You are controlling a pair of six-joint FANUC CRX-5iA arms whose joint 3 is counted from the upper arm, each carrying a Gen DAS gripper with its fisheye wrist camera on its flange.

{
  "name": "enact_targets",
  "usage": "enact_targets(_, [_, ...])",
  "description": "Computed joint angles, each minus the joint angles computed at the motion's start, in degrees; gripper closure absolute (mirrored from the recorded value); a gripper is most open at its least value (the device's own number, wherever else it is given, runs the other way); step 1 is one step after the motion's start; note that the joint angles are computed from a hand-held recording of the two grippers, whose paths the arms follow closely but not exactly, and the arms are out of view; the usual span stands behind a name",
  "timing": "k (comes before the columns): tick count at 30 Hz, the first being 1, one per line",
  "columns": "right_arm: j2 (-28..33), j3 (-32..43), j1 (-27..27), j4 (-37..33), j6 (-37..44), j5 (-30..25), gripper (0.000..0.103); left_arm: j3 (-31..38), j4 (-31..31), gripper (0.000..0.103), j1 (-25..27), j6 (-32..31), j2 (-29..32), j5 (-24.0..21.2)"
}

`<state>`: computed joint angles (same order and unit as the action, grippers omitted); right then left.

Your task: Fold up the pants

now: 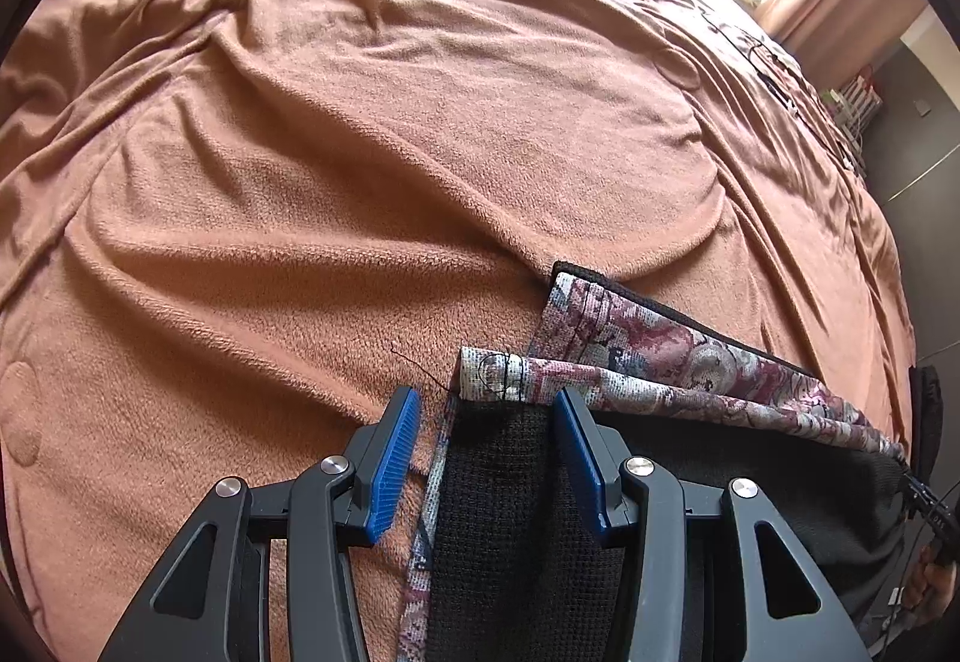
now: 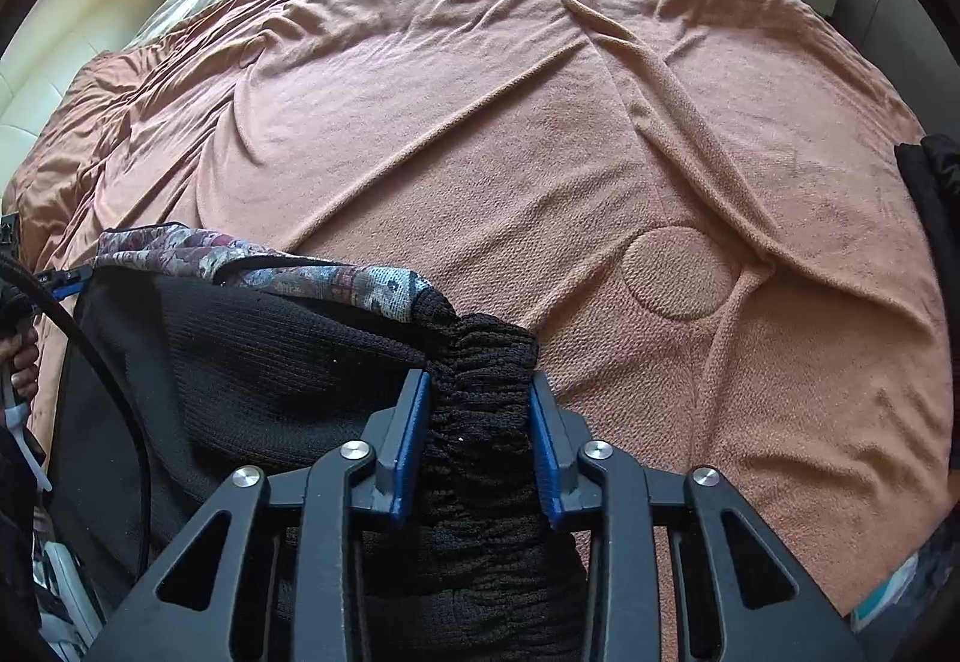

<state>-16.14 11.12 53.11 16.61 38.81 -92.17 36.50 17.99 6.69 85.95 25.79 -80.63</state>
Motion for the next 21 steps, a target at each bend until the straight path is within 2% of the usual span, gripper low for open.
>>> enact_targets(1, [-0.4, -0.3, 0.1, 0.1, -0.2, 0.3, 0.082, -0.1, -0.1, 0.056, -0.1, -0.3, 0.0, 0.2])
enact_targets(2, [-0.8, -0.8, 0.3, 0.5, -0.5, 0.7, 0.083, -0.6, -0.4, 0.063, -0.2, -0.8, -0.4, 0.9])
enact_targets(3, [-1.2, -1.3, 0.6, 1.1, -1.0, 1.2, 0.085, -0.5, -1.2, 0.087, -0.4, -0.9, -0.5, 1.1])
enact_targets(6, [-2.4, -2.7, 1.5, 2.4, -2.4, 2.1, 0.091, 0.2, -2.9, 0.098, -0.8, -1.0, -0.9, 1.4])
enact_targets(12, [-4.8, -4.7, 4.0, 5.4, -4.8, 2.9, 0.095, 0.4, -2.8, 0.098, -1.0, -2.9, -2.8, 3.9])
enact_targets(21, [-7.8, -7.4, 6.2, 9.0, -8.8, 3.4, 0.097, 5.8, -3.0, 0.098, -2.5, -1.7, 0.0, 2.8])
